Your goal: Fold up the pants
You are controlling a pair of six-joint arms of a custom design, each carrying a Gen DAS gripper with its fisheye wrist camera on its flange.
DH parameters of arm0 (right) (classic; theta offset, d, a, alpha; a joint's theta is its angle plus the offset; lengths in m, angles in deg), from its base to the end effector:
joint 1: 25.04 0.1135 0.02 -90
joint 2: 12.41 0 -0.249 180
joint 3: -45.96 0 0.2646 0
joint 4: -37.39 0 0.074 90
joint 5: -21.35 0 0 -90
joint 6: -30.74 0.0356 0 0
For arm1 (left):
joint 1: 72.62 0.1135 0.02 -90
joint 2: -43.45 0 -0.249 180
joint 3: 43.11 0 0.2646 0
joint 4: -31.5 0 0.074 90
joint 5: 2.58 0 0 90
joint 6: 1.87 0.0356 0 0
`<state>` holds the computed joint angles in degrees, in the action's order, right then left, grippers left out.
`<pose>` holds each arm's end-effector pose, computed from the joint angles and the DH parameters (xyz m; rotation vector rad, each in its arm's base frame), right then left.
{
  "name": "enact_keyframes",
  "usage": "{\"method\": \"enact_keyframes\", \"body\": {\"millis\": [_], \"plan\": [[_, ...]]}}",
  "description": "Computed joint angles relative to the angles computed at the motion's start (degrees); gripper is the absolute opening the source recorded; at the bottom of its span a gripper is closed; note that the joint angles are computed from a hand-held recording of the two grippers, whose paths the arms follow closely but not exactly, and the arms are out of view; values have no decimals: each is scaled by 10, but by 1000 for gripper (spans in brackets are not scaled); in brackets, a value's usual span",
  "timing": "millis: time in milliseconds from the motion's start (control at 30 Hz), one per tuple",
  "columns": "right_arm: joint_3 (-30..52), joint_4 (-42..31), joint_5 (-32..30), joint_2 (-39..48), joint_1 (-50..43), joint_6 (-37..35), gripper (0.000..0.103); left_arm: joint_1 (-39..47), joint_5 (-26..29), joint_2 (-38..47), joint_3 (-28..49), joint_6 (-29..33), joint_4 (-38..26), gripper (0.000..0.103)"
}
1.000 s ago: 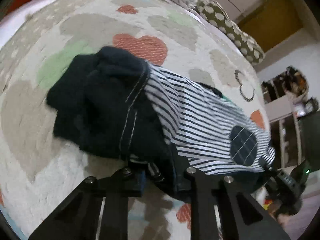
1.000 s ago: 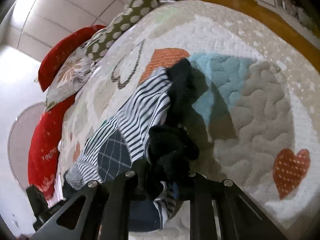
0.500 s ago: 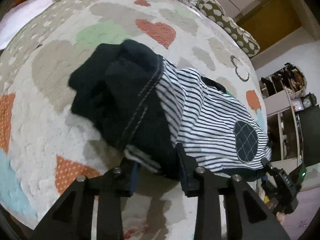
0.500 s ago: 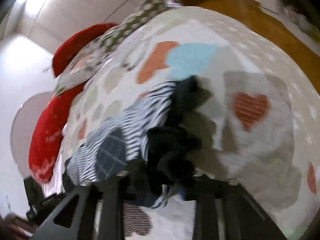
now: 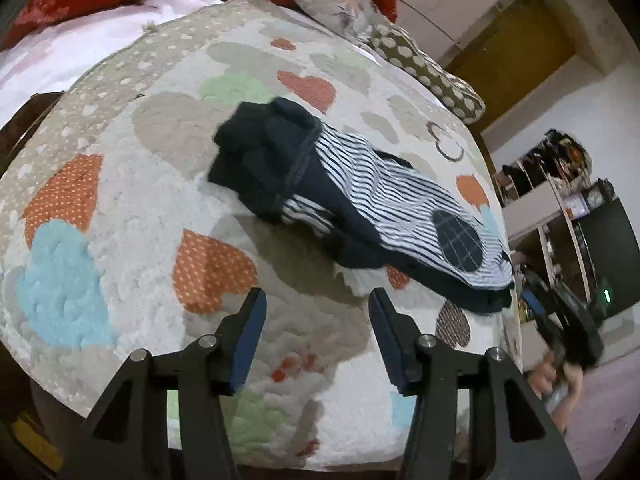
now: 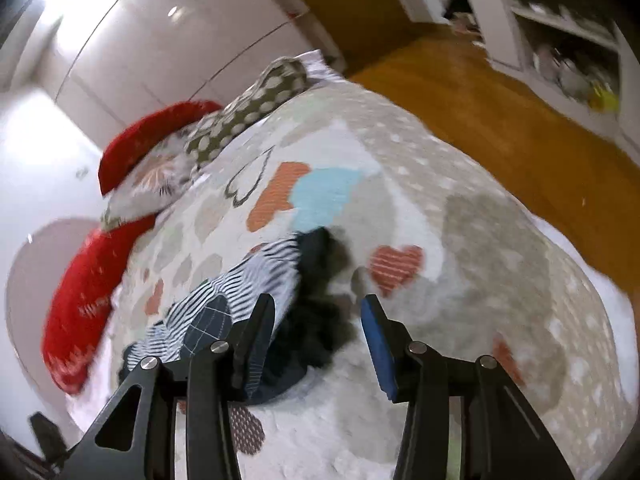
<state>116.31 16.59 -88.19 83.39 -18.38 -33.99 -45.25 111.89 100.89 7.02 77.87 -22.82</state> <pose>0.3547 0.0534 0.1698 0.2258 2.4112 0.6668 0.1835 0.0784 0.1961 -0.6919 2.4654 -0.4521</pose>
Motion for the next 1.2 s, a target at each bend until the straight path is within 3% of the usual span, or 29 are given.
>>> {"method": "enact_keyframes", "body": {"millis": [133,233,367,533,633,700,733,767,933,967,1000,1033,1067,1200], "plan": [[138,-71,67,118,46,0,49,-4,8,1,0,3,-7,52],[183,-94,7,164,35,16,10,7,16,-10,-4,12,-15,52],[93,-33,-73,73,13,55,10,19,16,-25,-15,18,-12,52],[-14,-1,-106,-24,-6,67,10,23,26,-20,-22,22,-14,52],[-28,-13,-67,-11,-6,49,18,23,22,-29,-23,25,-20,52],[-65,22,-75,-18,-21,75,37,26,16,-35,-24,26,-19,52],[-81,48,-82,-21,-26,90,58,28,16,-34,-24,25,-18,52],[-96,74,-84,-25,-30,103,73,32,17,-32,-24,26,-16,52],[-75,99,-79,25,-6,109,76,29,17,-26,-25,17,-15,52],[-64,105,-85,45,1,113,70,29,17,-29,-25,17,-19,52],[-54,115,-103,66,6,118,58,29,12,-33,-23,18,-25,52],[-43,112,-127,82,9,117,19,29,8,-37,-21,18,-30,52],[-19,89,-154,102,12,110,11,31,3,-43,-18,19,-36,52],[-15,55,-135,67,4,68,10,49,-2,-50,-10,20,-44,52]]}}
